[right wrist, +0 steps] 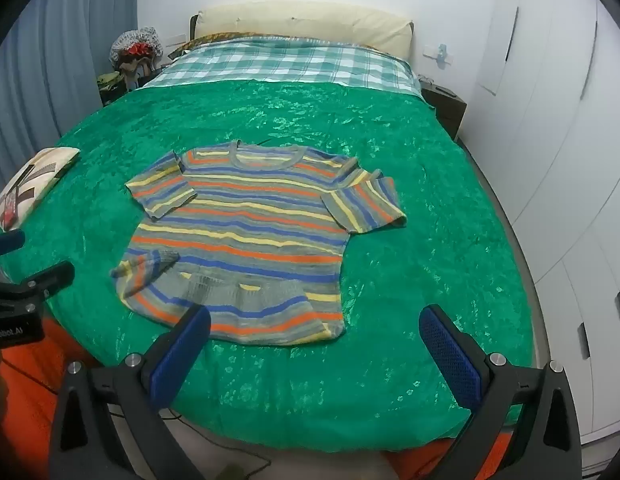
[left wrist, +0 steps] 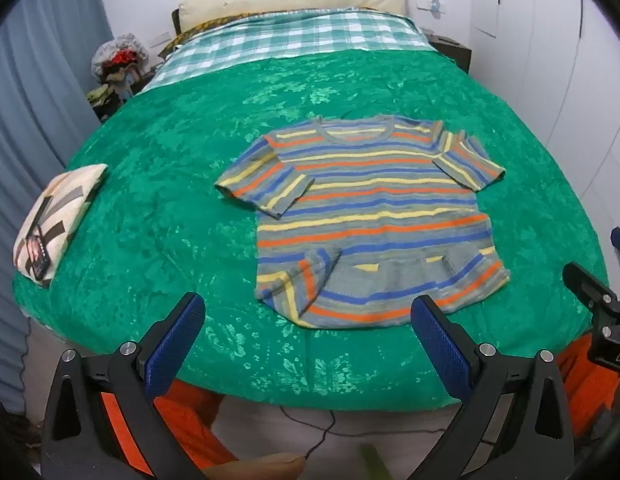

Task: Fold small clothes

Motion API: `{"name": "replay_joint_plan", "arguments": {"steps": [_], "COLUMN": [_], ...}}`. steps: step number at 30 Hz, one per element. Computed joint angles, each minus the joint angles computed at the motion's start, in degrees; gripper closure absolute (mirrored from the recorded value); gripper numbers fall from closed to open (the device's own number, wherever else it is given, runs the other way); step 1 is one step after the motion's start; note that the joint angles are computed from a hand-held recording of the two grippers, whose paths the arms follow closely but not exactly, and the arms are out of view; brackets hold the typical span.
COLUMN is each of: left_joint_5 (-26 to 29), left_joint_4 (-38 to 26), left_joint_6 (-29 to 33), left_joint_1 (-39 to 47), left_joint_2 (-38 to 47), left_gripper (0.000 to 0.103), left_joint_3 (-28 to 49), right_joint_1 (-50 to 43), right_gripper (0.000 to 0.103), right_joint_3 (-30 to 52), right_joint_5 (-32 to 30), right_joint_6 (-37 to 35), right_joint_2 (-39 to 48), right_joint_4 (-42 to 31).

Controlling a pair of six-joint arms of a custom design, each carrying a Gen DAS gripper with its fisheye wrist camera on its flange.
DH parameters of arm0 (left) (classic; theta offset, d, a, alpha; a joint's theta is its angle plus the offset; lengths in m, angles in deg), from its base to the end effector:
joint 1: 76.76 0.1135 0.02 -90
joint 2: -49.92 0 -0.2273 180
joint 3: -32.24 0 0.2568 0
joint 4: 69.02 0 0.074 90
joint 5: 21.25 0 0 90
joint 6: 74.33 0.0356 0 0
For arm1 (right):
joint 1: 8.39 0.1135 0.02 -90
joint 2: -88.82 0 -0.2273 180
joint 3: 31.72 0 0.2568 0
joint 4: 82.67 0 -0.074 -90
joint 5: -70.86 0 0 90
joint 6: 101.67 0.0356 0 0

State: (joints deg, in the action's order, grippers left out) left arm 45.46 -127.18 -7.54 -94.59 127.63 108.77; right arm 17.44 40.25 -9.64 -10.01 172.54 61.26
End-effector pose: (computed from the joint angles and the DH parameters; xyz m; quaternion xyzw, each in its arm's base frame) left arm 0.2735 -0.0732 0.2385 -0.0976 0.9410 0.0915 0.3107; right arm 0.2904 0.1341 0.2063 -0.1655 0.9154 0.0102 0.3667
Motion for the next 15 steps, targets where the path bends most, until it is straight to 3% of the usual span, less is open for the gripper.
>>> {"name": "replay_joint_plan", "arguments": {"steps": [5,15], "left_joint_5": [-2.44,-0.88], "left_joint_4": [0.45,-0.48], "left_joint_6": [-0.18,1.65], "left_joint_1": [-0.86,0.69], "left_joint_2": [0.58,0.1], "left_gripper": [0.0,0.0], "left_joint_3": [0.15,0.72], "right_joint_1": [0.19,0.93], "right_gripper": [0.0,0.0], "right_joint_3": [-0.16,0.44], "right_joint_5": [0.43,1.13], "right_joint_6": [-0.45,-0.19], "right_joint_2": [0.0,0.31], "right_joint_4": [-0.07,-1.01]}}
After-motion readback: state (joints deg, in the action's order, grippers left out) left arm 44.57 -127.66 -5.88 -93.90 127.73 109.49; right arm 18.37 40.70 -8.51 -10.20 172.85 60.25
